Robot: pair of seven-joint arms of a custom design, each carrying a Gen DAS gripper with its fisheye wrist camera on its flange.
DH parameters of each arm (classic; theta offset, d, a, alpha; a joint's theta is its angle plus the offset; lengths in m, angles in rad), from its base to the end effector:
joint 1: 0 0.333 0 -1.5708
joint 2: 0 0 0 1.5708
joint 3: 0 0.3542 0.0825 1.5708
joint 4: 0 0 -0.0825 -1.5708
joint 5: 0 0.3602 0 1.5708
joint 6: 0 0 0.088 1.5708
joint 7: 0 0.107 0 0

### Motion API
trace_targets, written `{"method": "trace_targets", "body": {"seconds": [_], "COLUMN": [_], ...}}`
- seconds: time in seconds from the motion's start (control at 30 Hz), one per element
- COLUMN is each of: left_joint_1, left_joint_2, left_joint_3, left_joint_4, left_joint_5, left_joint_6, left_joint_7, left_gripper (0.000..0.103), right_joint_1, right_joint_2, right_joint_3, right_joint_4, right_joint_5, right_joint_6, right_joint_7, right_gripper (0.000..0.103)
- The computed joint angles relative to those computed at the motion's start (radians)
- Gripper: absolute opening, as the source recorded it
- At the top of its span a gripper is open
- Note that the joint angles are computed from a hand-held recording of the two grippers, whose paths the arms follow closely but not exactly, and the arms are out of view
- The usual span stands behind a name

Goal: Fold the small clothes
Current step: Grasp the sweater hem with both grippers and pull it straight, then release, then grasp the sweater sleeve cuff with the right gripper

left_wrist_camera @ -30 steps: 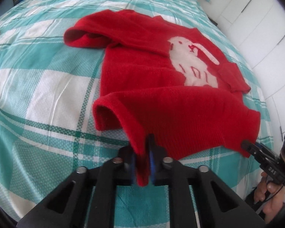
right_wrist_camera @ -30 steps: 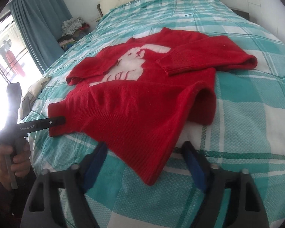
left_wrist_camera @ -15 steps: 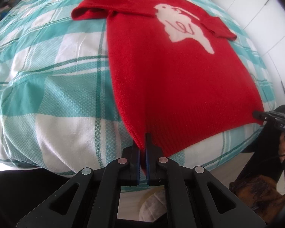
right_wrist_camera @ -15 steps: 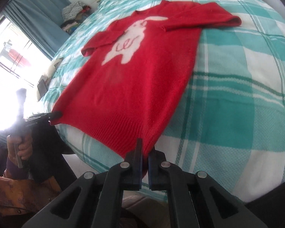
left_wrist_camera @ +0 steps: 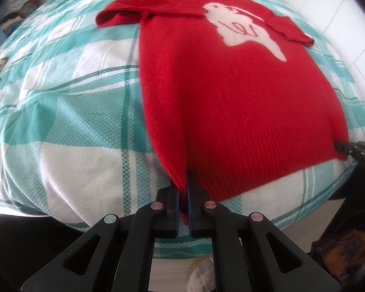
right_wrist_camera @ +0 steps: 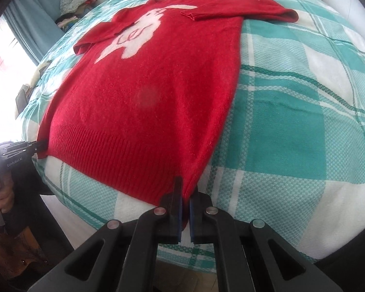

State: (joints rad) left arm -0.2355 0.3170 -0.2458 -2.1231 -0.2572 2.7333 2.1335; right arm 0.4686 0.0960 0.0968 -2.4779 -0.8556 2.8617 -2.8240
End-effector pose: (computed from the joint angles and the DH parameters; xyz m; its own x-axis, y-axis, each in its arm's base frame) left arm 0.5386 -0.2610 0.3487 -0.7233 -0.6875 0.0636 -0.6620 0.6644 -0.3467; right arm 0.3816 0.2911 0.3311 -0.4551 -0.8596 -0.2323 -0.7878 0.5103 -0.3448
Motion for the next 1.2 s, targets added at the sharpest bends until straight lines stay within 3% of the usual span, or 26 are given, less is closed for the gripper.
{"method": "trace_targets", "body": {"seconds": [0.03,0.07,0.13,0.17,0.33,0.5,0.73,0.9,1.1,1.2], "left_joint_1": [0.003,0.007,0.013,0.015,0.022,0.033,0.015,0.012,-0.013,-0.04], "left_joint_2": [-0.004,-0.012,-0.029,-0.041,-0.1,-0.11,-0.079,-0.066,-0.032,0.013], "left_joint_3": [-0.001,-0.004,-0.009,-0.01,-0.016,-0.039,-0.049,-0.055,-0.04,-0.033], "left_joint_4": [-0.005,-0.011,-0.023,-0.035,-0.082,-0.058,-0.016,0.003,0.074,0.149], "left_joint_5": [-0.005,-0.014,-0.032,-0.041,-0.07,-0.141,-0.155,-0.158,-0.126,-0.106], "left_joint_6": [0.008,0.012,0.023,0.039,0.111,0.147,0.209,0.211,0.191,0.232], "left_joint_7": [0.003,0.007,0.009,0.011,0.038,0.076,0.07,0.066,0.007,-0.038], "left_gripper": [0.011,0.016,0.052,0.065,0.067,0.071,0.071,0.073,0.074,0.087], "right_joint_1": [0.002,0.005,0.016,0.024,0.054,0.067,0.068,0.07,0.048,0.01], "right_joint_2": [-0.006,-0.014,-0.038,-0.053,-0.103,-0.104,-0.114,-0.114,-0.14,-0.176], "right_joint_3": [0.004,0.01,0.035,0.046,0.092,0.108,0.108,0.111,0.092,0.075], "right_joint_4": [-0.001,0.001,0.011,0.02,0.077,0.133,0.149,0.153,0.117,0.105], "right_joint_5": [0.011,0.028,0.1,0.115,0.142,0.121,0.105,0.107,0.086,0.001], "right_joint_6": [-0.017,-0.04,-0.139,-0.198,-0.494,-0.676,-0.738,-0.769,-0.704,-0.685], "right_joint_7": [-0.006,-0.014,-0.071,-0.086,-0.131,-0.172,-0.188,-0.188,-0.204,-0.227], "right_gripper": [0.005,0.013,0.027,0.033,0.041,0.041,0.041,0.041,0.041,0.041]}}
